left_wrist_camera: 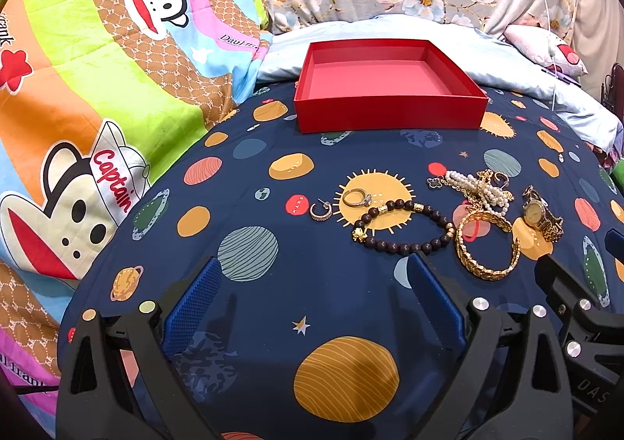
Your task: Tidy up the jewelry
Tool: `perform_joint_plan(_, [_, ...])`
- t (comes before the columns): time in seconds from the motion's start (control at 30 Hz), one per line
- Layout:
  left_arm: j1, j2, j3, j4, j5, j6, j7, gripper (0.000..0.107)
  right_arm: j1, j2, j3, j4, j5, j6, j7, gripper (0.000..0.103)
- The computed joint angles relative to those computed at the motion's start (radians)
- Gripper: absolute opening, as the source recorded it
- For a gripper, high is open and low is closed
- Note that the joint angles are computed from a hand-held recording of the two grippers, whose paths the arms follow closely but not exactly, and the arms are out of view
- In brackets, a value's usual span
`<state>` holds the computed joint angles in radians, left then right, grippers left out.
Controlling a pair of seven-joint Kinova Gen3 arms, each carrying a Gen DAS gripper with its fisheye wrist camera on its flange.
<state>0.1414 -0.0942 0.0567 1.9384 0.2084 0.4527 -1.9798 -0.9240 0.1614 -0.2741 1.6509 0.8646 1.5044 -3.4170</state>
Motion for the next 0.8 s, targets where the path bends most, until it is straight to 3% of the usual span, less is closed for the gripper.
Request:
perform_joint_plan(0.63, [0.001, 0.001, -0.002, -0.001, 0.006, 0.003, -0.005, 0.093, 0.002, 0.001, 0.001, -0.002, 0.0, -0.002, 0.003, 0.098])
perform_joint_plan(0.8, [0.015, -0.009, -0.039, 0.011, 0.108, 0.01, -0.099, 0.095, 0.011, -0.023, -0.002, 0.03, -0.005, -0.035, -0.03, 0.098])
